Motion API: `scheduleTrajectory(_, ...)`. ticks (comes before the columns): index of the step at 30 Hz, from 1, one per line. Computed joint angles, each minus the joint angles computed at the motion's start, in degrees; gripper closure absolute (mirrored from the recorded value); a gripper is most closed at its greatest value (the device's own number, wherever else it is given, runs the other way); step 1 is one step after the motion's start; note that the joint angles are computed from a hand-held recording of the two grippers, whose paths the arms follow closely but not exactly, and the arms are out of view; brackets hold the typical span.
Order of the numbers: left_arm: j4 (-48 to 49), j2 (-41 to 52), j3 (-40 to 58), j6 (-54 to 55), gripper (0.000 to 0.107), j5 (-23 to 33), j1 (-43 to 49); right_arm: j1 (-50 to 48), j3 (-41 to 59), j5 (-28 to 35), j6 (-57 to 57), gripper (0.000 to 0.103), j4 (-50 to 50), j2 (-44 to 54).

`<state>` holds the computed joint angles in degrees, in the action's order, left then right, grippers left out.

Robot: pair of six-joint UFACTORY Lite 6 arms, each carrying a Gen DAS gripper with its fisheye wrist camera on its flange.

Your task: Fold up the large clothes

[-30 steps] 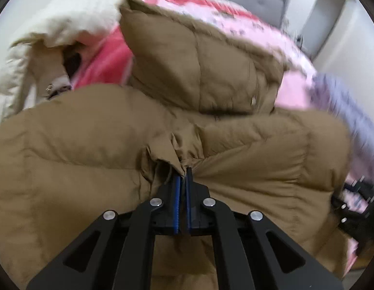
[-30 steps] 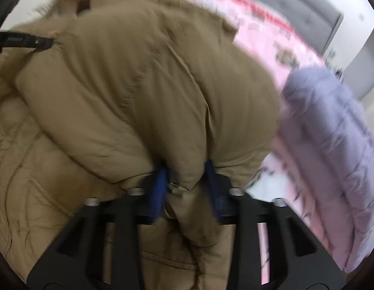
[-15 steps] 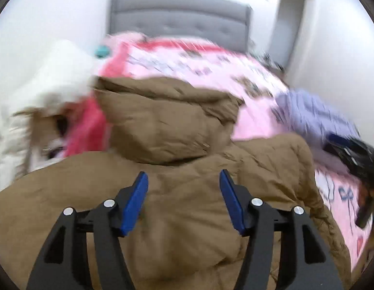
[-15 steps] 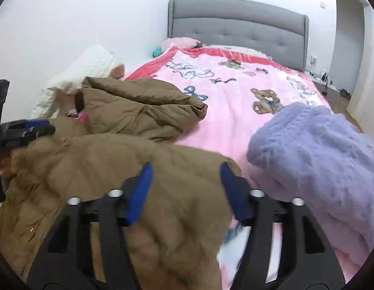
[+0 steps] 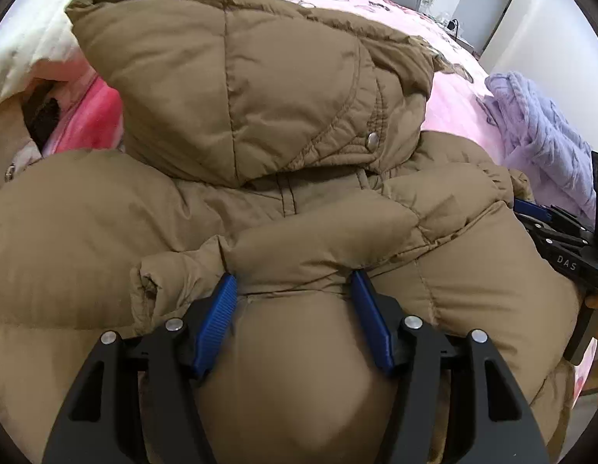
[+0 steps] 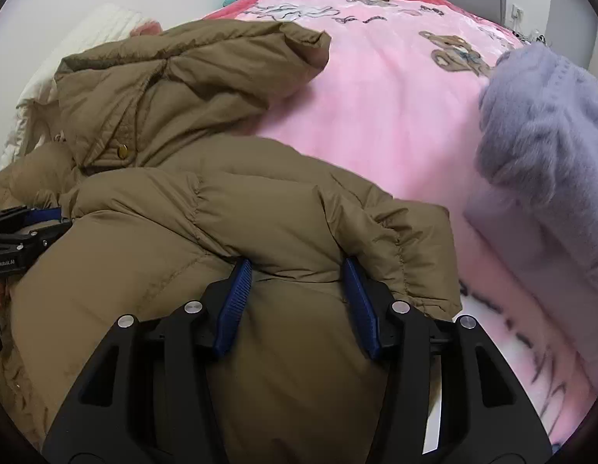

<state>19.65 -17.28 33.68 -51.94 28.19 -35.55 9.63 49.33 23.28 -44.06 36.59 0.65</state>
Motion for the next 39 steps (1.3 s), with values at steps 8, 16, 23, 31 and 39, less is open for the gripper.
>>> scheduleTrajectory(8, 10.52, -3.35, -0.29, -12.31, 0.045, 5.97, -6.07, 2.23, -3.88, -1.33, 5.34, 0.054, -6.01, -7.37)
scheduleTrajectory(16, 21.66, -23.62, -8.96, -39.62, 0.038, 25.60, -33.18, 2.30, -21.64, 6.52, 6.38, 0.046, -7.96, -41.45)
scheduleTrajectory(23, 21.00, -22.57, -15.69, -42.47, 0.038, 21.14, -34.22, 6.80, -31.60, -3.05, 11.02, 0.045, -12.73, -38.64)
scheduleTrajectory(31, 19.39, -20.18, -15.70, -38.15, 0.038, 17.64, -29.81, 7.66, -27.96, -2.81, 12.99, 0.043, -14.21, -31.74)
scheduleTrajectory(39, 13.88, -33.28, -6.28, -23.79, 0.023, 27.97, -25.30, -6.41, -9.85, 19.21, -3.92, 0.019, 7.80, -32.60)
